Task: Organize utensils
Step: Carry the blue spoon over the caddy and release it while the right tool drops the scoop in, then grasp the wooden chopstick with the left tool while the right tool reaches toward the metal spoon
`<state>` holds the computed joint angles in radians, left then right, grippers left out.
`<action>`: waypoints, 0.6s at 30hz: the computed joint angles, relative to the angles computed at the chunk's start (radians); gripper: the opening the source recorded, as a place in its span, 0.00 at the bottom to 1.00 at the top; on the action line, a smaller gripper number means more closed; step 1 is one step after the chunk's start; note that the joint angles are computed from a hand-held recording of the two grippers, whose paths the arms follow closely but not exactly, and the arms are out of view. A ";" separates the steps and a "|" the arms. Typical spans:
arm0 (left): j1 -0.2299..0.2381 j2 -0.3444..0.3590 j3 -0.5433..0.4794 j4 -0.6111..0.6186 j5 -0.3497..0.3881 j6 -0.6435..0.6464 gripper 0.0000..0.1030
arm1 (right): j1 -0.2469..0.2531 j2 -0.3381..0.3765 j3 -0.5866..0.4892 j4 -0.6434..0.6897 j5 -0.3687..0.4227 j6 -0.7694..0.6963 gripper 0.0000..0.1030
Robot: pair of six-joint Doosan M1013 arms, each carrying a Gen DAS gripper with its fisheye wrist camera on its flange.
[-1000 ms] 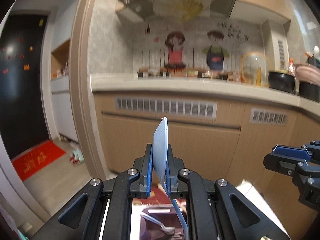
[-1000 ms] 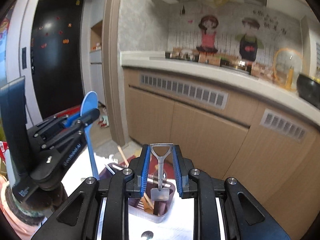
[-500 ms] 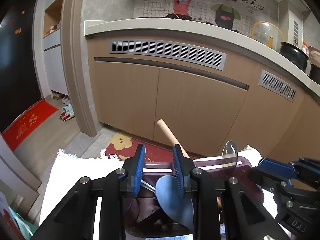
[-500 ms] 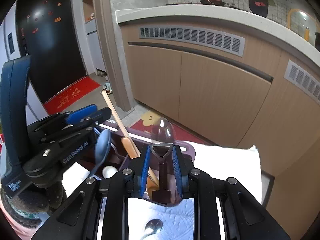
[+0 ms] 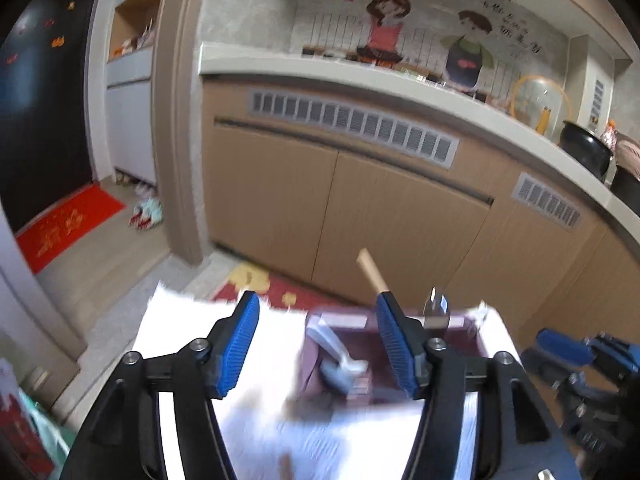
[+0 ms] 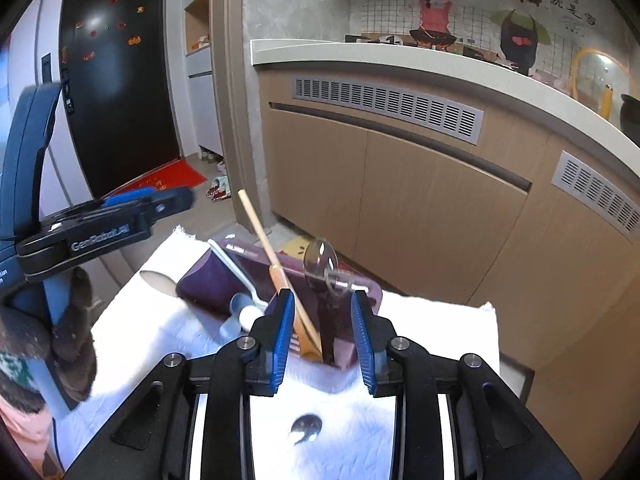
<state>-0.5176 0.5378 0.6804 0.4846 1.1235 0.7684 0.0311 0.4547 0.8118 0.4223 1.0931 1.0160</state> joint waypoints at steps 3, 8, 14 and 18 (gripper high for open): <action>0.002 -0.045 0.081 -0.077 0.024 -0.006 0.63 | -0.008 -0.031 0.051 0.002 -0.004 0.003 0.39; -0.004 -0.109 0.232 -0.197 0.032 0.012 0.63 | -0.017 -0.082 0.160 -0.007 -0.010 0.017 0.45; -0.015 -0.104 0.284 -0.284 0.064 0.147 0.60 | -0.027 -0.141 0.312 -0.015 -0.021 0.011 0.45; -0.018 -0.079 0.266 -0.304 0.107 0.205 0.38 | -0.040 -0.165 0.382 -0.012 -0.019 -0.001 0.45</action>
<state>-0.5354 0.4590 0.9459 0.1808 1.2307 0.9734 -0.0086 0.2901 1.1937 0.4103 1.0745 1.0148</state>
